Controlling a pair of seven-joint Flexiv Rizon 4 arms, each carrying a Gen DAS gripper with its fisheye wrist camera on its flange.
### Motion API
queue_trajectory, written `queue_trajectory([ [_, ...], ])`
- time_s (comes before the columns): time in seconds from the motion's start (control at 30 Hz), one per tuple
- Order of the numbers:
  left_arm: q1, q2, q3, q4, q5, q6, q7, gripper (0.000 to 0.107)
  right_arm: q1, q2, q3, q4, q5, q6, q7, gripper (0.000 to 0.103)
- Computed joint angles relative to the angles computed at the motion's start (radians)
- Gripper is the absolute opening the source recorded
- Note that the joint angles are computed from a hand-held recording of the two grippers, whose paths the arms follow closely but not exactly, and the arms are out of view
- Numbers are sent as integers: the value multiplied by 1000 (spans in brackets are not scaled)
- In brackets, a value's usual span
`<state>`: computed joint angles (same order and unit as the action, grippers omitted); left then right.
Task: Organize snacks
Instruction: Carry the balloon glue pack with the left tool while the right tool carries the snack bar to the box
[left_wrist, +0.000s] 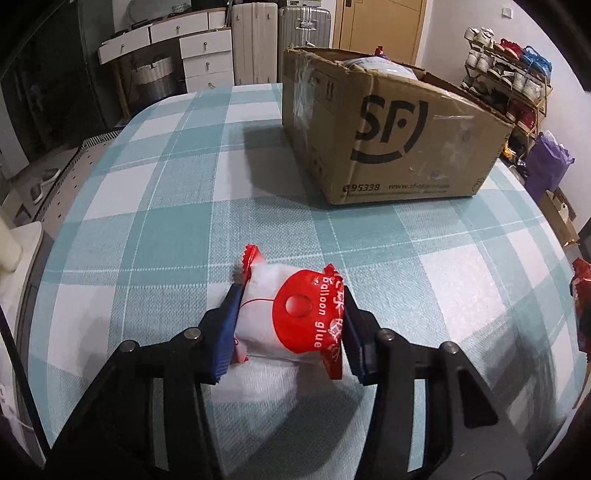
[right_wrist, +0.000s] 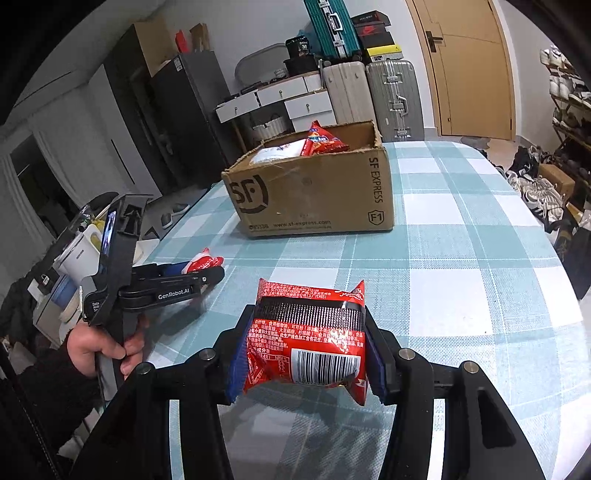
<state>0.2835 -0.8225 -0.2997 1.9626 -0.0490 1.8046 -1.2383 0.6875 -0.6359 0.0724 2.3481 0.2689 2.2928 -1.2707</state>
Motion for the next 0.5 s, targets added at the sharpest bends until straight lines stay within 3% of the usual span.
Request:
queue_trajectory([
  [0.5, 179, 77, -163, 171, 143, 77, -56, 47, 69, 40, -5, 34, 85, 23, -32, 52],
])
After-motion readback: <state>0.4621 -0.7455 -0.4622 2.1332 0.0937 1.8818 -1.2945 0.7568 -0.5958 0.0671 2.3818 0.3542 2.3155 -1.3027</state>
